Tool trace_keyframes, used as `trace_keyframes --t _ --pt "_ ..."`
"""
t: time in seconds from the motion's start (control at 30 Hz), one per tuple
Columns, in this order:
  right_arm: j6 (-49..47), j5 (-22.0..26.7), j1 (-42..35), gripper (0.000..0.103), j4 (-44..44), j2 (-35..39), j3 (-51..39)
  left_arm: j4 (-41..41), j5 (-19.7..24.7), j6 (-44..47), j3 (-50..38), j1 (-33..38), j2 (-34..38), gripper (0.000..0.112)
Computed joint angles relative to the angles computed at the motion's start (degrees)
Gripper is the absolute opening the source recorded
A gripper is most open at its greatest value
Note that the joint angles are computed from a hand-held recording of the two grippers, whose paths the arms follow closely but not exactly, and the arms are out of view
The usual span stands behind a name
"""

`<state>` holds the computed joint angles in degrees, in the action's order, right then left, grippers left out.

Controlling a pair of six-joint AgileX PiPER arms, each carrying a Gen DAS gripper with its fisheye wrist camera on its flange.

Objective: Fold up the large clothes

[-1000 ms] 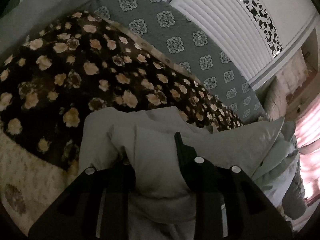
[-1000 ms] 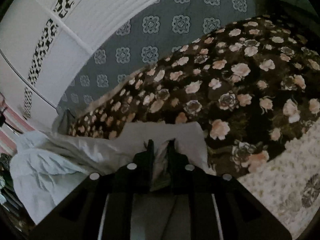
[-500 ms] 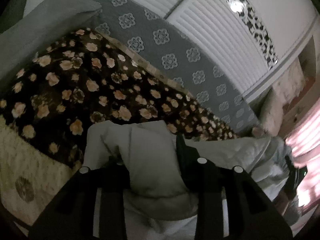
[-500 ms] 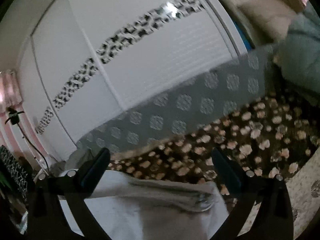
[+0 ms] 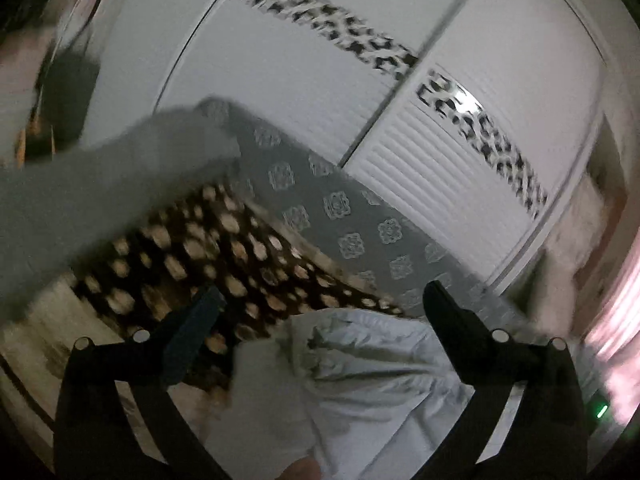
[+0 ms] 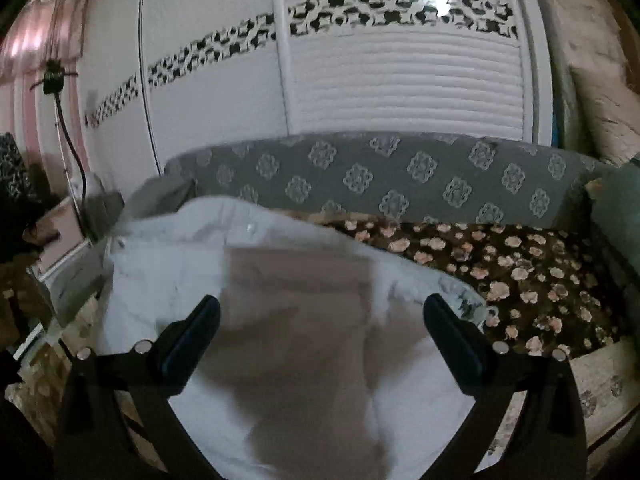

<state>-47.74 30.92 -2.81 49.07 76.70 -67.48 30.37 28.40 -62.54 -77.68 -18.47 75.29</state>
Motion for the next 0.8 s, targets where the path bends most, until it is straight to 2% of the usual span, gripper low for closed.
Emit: trace_keyframes --t 0.1,0.2,0.23,0.33,0.37,0.43,0.47,0.57,0.63,0.7,0.8 --pt "5.8 -0.1 1.2 0.101 -4.8 1.1 -0.3 11.8 5.3 -2.6 -2.1 -10.9 2.1 0.1" --pt "7.4 -0.8 1.4 0.101 -5.1 1.5 1.0 16.5 8.4 0.4 -5.9 -22.4 8.7 0.1" --pt "7.7 -2.6 1.9 0.101 -5.1 1.0 2.1 16.2 9.0 2.7 -7.3 -25.0 11.0 0.1" --pt "14.2 -15.0 5.3 0.101 -11.9 -3.7 8.5 7.9 10.2 14.5 -12.6 -29.2 17.7 0.1" --pt "13.0 -16.5 5.9 0.101 -10.7 -4.4 9.4 6.4 9.7 16.2 -13.1 -29.5 18.8 0.1" --pt "6.7 -17.3 6.1 0.101 -4.8 -5.0 10.4 4.2 10.4 20.0 -15.3 -29.0 21.6 0.1" --pt "4.6 -15.0 5.9 0.101 -3.5 -3.7 9.3 5.2 11.2 19.8 -16.2 -28.5 22.7 0.1" --pt "7.2 -7.2 5.4 0.101 -6.8 4.0 2.5 5.4 13.7 17.6 -20.5 -23.2 26.2 0.1" --pt "12.8 -7.8 6.4 0.101 -11.7 10.5 -2.5 1.7 14.3 14.4 -22.3 -16.3 27.3 0.1" --pt "18.6 -10.1 7.9 0.102 -17.9 15.8 -7.0 -3.8 13.0 14.2 -21.5 -9.6 27.4 0.1" --pt "22.0 -11.9 8.9 0.101 -24.1 21.1 -11.6 -11.6 7.1 22.0 -16.3 -3.3 26.5 0.1"
